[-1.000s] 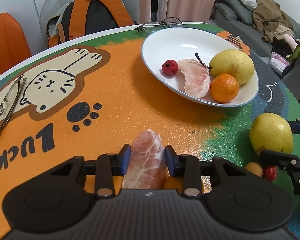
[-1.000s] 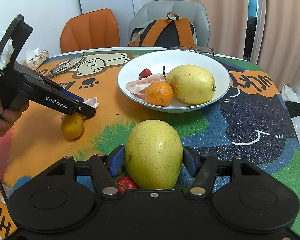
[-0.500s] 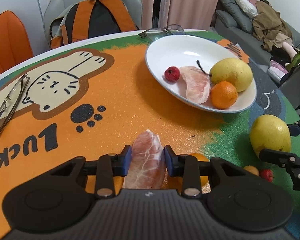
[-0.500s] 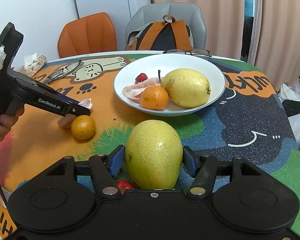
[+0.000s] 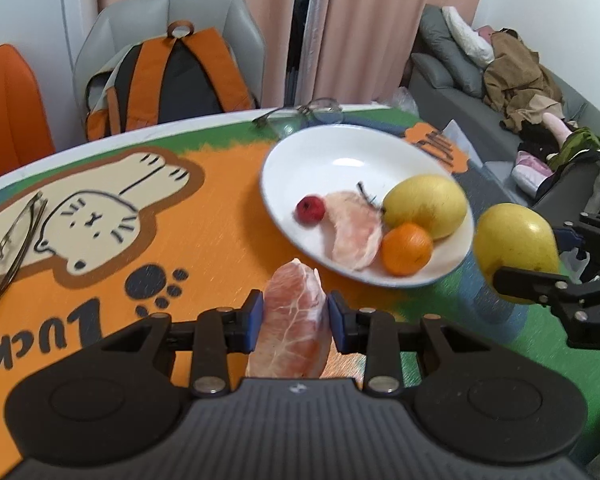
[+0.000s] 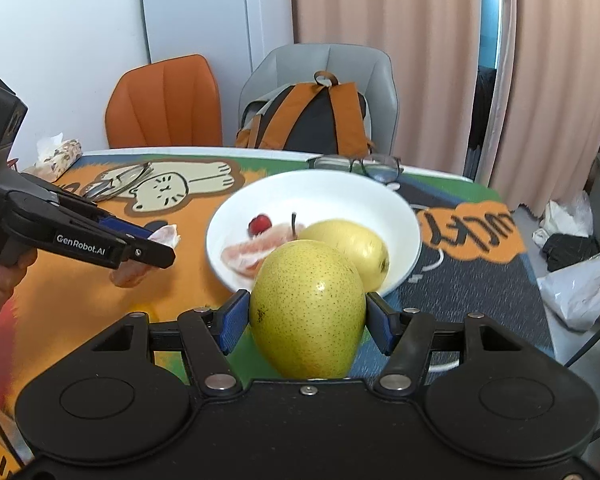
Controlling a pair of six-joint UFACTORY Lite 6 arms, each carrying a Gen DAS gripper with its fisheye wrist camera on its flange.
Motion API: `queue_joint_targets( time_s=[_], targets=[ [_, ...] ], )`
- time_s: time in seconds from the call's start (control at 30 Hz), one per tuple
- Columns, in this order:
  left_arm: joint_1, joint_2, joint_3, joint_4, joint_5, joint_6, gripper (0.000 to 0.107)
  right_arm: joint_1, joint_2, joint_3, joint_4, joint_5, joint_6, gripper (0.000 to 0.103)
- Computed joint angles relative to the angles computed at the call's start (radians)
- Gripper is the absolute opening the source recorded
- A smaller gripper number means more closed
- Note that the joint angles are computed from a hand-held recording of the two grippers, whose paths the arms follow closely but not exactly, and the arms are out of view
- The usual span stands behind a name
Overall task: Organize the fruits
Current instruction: 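Carry pomelo segment with left tool while right tool carries pear toward bowl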
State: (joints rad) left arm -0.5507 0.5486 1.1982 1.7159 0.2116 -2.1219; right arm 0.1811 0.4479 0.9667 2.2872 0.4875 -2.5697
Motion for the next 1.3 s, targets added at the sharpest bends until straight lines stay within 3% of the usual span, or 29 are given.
queue_joint_targets(
  time_s=[0.43,0.7,0.97,1.13,1.3],
  targets=[
    [-0.001,0.090,0.222,-0.394,-0.014,0.449,0.033,-0.003,0.052,0.194,-0.241,-0.056,0.262,0.059],
    [0.020,0.197,0.400,-0.720,-0.013,0.800,0.033,0.006,0.160,0.421,-0.454,-0.135,0.498,0.059],
    [0.048,0.326,0.577,-0.955,-0.008,1.059,0.033,0.021,0.335,0.671,-0.733,-0.179,0.825,0.059],
    [0.072,0.410,0.698,-1.113,0.002,1.224,0.033,0.025,0.486,0.890,-1.054,-0.162,1.182,0.059],
    [0.089,0.478,0.790,-1.195,-0.008,1.301,0.033,0.033,0.598,1.040,-1.235,-0.159,1.388,0.059]
  ],
)
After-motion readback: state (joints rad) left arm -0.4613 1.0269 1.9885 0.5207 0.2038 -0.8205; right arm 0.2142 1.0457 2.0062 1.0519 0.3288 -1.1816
